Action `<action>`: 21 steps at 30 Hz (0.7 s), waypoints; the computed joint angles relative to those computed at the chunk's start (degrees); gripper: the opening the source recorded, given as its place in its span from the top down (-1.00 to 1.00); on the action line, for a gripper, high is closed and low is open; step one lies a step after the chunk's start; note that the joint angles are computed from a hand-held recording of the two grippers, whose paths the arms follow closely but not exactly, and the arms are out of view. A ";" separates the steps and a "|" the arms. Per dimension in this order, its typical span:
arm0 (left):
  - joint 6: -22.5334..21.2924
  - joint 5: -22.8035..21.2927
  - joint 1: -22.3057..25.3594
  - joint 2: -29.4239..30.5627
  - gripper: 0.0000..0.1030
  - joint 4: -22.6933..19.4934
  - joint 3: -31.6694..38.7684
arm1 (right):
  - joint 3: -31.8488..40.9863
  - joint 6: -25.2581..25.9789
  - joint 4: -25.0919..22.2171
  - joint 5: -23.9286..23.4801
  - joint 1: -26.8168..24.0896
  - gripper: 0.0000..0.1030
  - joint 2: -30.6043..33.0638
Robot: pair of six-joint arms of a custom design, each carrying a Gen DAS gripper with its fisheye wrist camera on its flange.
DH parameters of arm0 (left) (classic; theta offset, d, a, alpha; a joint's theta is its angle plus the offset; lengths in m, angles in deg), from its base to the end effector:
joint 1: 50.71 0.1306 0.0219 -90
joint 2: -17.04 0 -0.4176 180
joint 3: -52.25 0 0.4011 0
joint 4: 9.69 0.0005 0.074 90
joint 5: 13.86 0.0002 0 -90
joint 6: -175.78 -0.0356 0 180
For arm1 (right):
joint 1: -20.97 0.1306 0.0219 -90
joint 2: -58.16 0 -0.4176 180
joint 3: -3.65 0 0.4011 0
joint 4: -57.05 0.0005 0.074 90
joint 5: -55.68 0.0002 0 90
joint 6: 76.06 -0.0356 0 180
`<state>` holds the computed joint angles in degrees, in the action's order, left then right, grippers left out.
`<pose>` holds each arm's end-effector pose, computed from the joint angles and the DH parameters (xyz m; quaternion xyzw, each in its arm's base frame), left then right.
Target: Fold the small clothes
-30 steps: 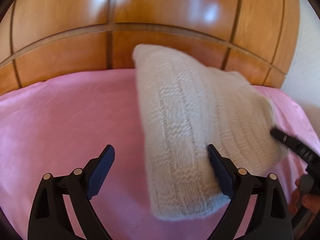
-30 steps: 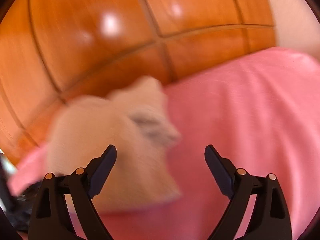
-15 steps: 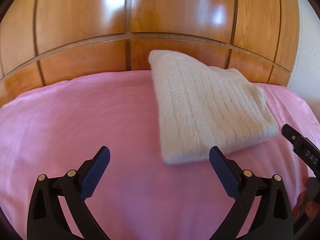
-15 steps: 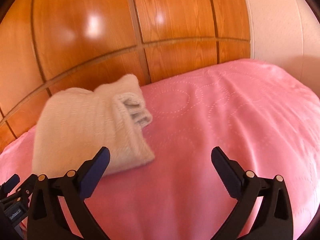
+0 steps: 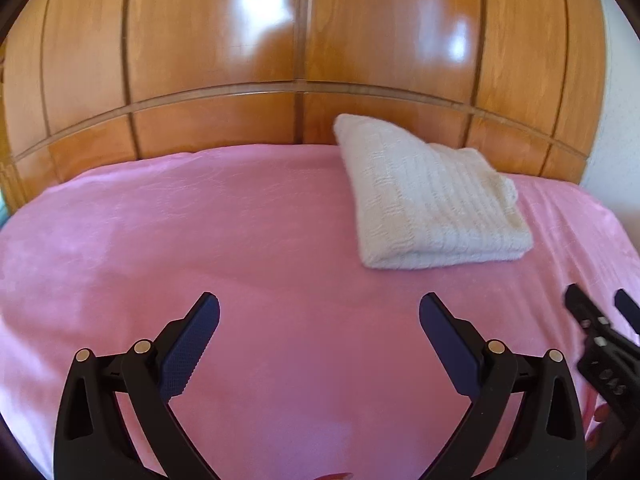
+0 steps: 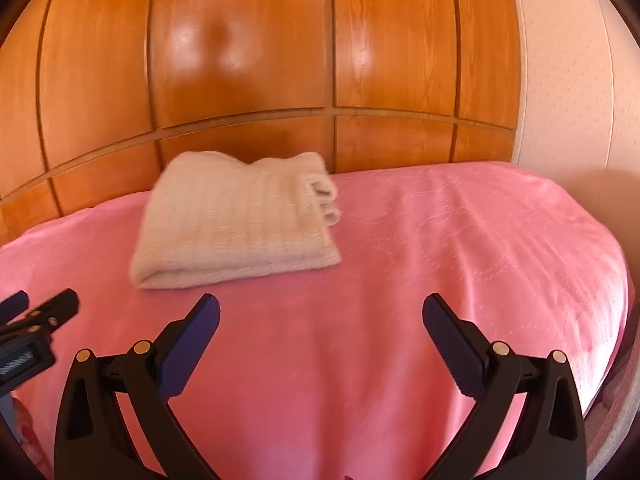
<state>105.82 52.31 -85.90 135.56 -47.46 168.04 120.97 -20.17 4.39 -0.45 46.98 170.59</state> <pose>0.5824 -0.3937 0.4091 0.0315 0.8922 -0.0237 0.4499 0.5934 0.2669 0.4740 0.1677 0.8828 -0.0626 0.4344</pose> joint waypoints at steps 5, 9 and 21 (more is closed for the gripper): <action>-1.29 0.67 -0.32 -3.58 -0.92 4.99 -5.17 | -1.71 0.21 1.15 0.13 1.41 -0.96 -2.09; -2.29 -2.52 -1.27 -4.47 -0.92 5.08 -5.96 | -1.77 1.87 1.40 2.93 2.50 -0.96 -2.51; -2.27 -3.57 -1.73 -4.83 -0.92 3.85 -5.89 | -1.43 2.32 1.52 2.33 2.73 -0.96 -2.63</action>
<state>103.55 48.74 -87.63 130.73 -43.61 162.15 119.54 -17.85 5.92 1.88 49.72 167.96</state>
